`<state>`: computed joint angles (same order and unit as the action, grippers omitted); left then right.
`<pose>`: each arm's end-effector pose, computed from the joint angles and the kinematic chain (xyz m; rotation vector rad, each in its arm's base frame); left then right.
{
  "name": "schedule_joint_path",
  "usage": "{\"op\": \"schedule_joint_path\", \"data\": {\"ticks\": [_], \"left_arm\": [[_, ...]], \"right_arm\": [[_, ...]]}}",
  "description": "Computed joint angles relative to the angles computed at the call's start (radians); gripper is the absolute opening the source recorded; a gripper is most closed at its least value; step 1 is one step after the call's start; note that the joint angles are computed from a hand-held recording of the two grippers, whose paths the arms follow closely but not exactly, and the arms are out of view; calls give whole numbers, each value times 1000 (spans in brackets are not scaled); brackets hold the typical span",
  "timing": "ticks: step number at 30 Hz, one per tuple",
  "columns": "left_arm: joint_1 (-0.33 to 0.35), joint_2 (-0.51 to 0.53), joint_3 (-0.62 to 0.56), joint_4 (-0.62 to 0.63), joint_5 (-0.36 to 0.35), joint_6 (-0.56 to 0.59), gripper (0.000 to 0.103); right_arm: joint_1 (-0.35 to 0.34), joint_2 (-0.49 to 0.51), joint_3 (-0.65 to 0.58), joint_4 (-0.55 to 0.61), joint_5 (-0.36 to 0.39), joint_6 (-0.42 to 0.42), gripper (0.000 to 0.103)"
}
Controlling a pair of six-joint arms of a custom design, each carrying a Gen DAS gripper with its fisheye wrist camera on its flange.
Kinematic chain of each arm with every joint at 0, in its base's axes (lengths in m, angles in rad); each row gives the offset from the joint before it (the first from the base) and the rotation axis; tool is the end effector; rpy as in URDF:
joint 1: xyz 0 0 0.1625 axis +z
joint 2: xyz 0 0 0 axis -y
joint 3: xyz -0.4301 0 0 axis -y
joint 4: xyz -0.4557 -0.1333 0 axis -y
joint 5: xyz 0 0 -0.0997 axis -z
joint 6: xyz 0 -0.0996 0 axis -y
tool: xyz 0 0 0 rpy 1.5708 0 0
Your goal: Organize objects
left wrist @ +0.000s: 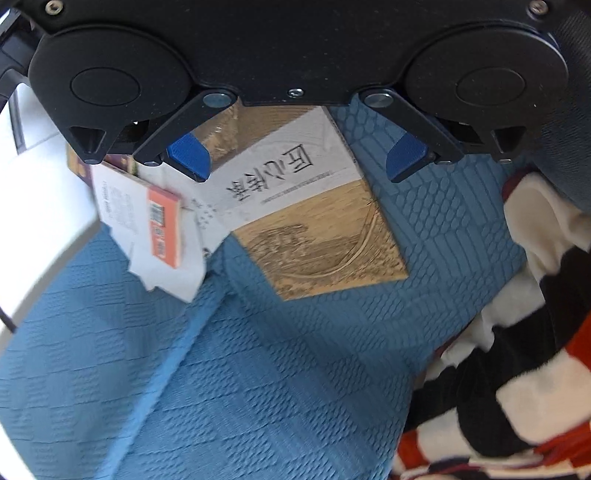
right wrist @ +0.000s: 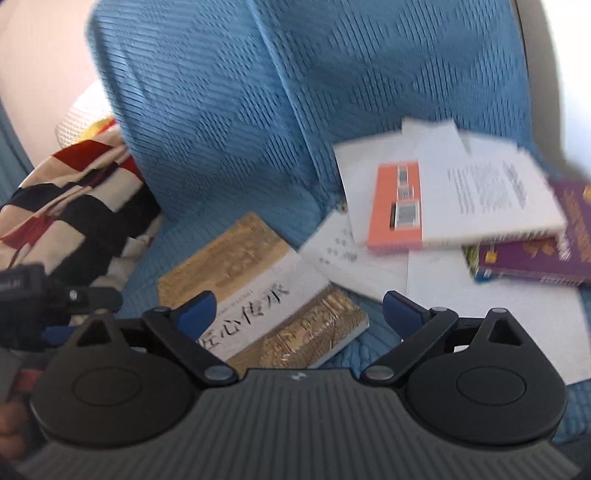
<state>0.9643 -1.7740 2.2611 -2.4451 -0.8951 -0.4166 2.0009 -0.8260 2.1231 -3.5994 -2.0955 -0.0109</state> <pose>-0.0887 -0.4710 0.3361 0.0681 2.6006 -0.8901 0.3037 -0.4619 0.0424 0.3041 -2.5652 1.1062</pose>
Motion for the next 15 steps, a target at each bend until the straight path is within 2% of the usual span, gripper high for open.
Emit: {"op": "schedule_joint_path", "data": {"ticks": [4,6,8,11,13,15], "left_arm": [[38,59,-18,-18,1,7,101],[61,84,-32,-9,-17,-1,98],[77,106,-40,-7,-24,-5,95],[95,123,-38,-30,-45,12,89],[108,126,-38,-31,-73,19,77],[115,124,-41,-2,-84,-8,71]], "right_arm": [[-38,-4,-8,35,45,23,89],[-57,-7,-16,74,65,41,79],[-76,-9,-24,109,86,61,76],[-84,0,-40,137,65,69,75],[-97,-3,-45,168,84,76,75],[-94,2,-51,182,68,70,71]]}}
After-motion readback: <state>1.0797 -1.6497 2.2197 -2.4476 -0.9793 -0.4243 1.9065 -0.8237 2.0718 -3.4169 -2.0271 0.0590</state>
